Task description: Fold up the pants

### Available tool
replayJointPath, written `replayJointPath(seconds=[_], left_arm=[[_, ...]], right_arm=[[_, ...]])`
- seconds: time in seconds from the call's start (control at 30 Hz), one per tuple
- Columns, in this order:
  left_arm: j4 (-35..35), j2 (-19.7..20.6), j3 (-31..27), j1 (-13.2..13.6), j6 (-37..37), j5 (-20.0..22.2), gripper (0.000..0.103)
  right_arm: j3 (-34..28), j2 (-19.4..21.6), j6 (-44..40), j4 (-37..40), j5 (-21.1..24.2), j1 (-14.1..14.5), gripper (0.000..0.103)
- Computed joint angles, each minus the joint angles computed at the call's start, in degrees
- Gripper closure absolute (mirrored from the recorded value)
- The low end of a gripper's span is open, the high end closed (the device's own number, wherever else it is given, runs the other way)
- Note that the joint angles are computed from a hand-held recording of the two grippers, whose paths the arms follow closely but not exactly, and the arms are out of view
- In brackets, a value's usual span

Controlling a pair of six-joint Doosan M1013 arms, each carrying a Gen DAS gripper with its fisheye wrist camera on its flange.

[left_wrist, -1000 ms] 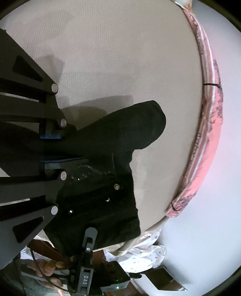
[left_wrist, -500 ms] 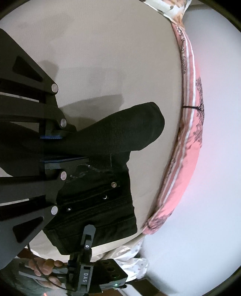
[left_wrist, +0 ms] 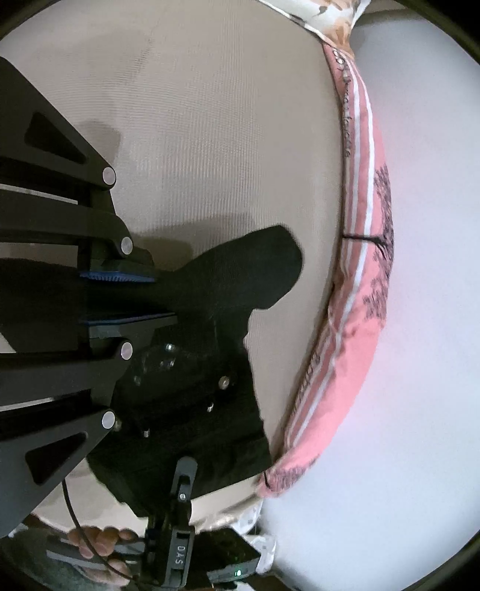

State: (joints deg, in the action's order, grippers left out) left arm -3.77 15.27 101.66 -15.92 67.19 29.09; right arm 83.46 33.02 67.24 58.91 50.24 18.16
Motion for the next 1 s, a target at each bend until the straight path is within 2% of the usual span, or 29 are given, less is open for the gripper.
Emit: replayJointPath(seconds=[0.03,0.07,0.17,0.23,0.3,0.43,0.57,0.63,0.73,0.8,0.87,1.0], left_arm=[[1.7,0.3,0.1,0.2,-1.3,0.2,0.088],[0.5,0.5,0.4,0.6,-0.5,0.1,0.088],[-1.9,1.4,1.1,1.7,1.2,0.4,0.088],[-4.2,1.6,1.7,2.1,2.9,0.1,0.087],[-4.1,1.8,2.1,2.0,3.0,-0.3,0.086],[1.3,2.4,2.7,1.1,-1.1,-0.6,0.079],[9.9,2.3,3.5,-0.2,-8.1,-2.5,0.073],[13.1,2.0,3.4,-0.8,-11.6,-1.3,0.071],[17.3,0.9,3.7,-1.8,-16.6,1.1,0.068],[19.5,0.2,3.9,-2.5,-18.9,2.9,0.066],[23.3,-1.1,4.7,-3.7,-23.2,5.0,0.064],[31.9,-3.4,6.5,-6.9,-31.3,9.5,0.060]], right_arm=[[0.1,0.2,0.0,0.3,-0.2,-0.3,0.081],[0.5,0.4,-0.2,0.8,-0.4,-0.7,0.081],[1.1,0.2,3.0,-6.7,-3.4,-0.3,0.079],[2.0,0.2,4.8,-10.0,-5.4,0.0,0.069],[2.5,0.1,4.9,-11.1,-7.0,0.2,0.065],[3.6,-0.9,5.9,-13.7,-10.1,0.9,0.062],[3.9,-2.3,12.2,-23.5,-13.5,2.8,0.056],[5.1,-3.7,15.6,-28.1,-15.9,3.7,0.056],[7.5,-6.0,15.8,-29.6,-19.8,4.5,0.056],[9.2,-7.8,19.0,-34.7,-22.5,5.5,0.056],[10.5,-9.0,19.6,-35.7,-24.0,6.1,0.056],[12.6,-11.0,29.0,-46.8,-26.7,8.3,0.052]])
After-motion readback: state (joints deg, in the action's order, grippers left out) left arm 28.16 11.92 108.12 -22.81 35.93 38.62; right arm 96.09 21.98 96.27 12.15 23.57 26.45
